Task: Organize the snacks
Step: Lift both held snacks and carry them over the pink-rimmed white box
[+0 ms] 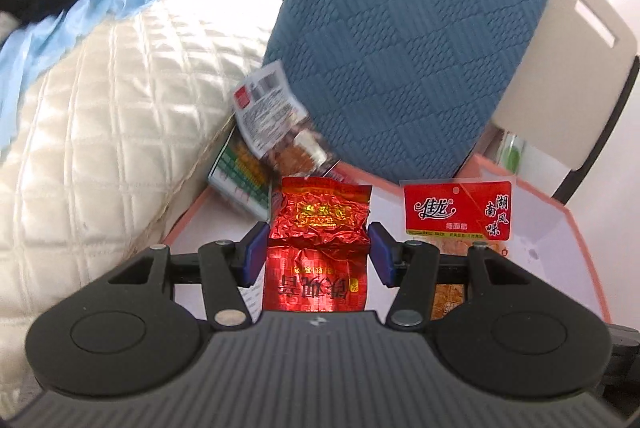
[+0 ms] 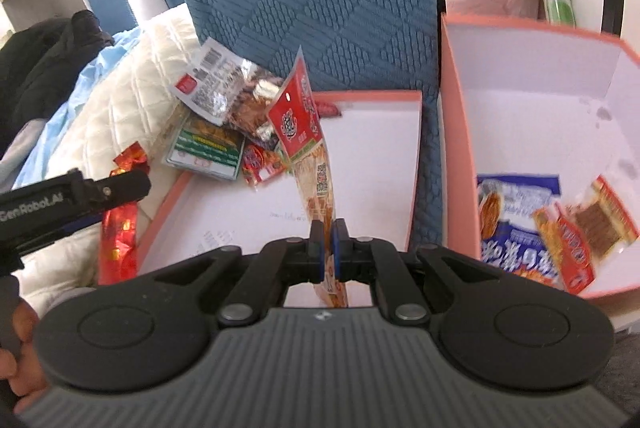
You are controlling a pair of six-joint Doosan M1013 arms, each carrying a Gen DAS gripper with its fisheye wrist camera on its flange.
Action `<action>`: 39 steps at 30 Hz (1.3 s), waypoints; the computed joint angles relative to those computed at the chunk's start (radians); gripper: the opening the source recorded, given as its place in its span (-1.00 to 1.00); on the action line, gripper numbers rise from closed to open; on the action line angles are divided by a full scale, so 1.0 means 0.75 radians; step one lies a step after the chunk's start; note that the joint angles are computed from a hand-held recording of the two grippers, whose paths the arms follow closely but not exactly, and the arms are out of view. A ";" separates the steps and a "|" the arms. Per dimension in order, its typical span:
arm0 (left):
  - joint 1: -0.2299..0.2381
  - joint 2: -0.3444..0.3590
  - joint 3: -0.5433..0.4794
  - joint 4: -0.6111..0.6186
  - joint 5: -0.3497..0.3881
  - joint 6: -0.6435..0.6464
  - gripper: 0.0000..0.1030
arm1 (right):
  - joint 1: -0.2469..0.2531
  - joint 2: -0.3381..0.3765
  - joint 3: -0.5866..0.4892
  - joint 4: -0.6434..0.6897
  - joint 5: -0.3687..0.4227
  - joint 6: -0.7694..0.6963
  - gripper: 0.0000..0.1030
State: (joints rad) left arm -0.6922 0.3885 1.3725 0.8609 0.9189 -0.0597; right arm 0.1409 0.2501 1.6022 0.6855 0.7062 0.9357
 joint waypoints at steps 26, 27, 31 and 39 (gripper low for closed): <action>-0.053 0.121 -0.466 0.037 0.065 0.229 0.15 | -0.158 -0.075 -0.194 0.075 0.036 -0.033 -0.86; -0.055 0.133 -0.491 0.034 0.066 0.242 0.15 | -0.167 -0.072 -0.208 0.080 0.044 -0.036 -0.86; -0.068 0.197 -0.616 0.017 0.070 0.314 0.15 | -0.200 -0.056 -0.260 0.095 0.051 -0.062 -0.86; -0.083 0.324 -0.833 -0.089 0.068 0.476 0.15 | -0.265 -0.019 -0.332 0.090 0.052 -0.069 -0.86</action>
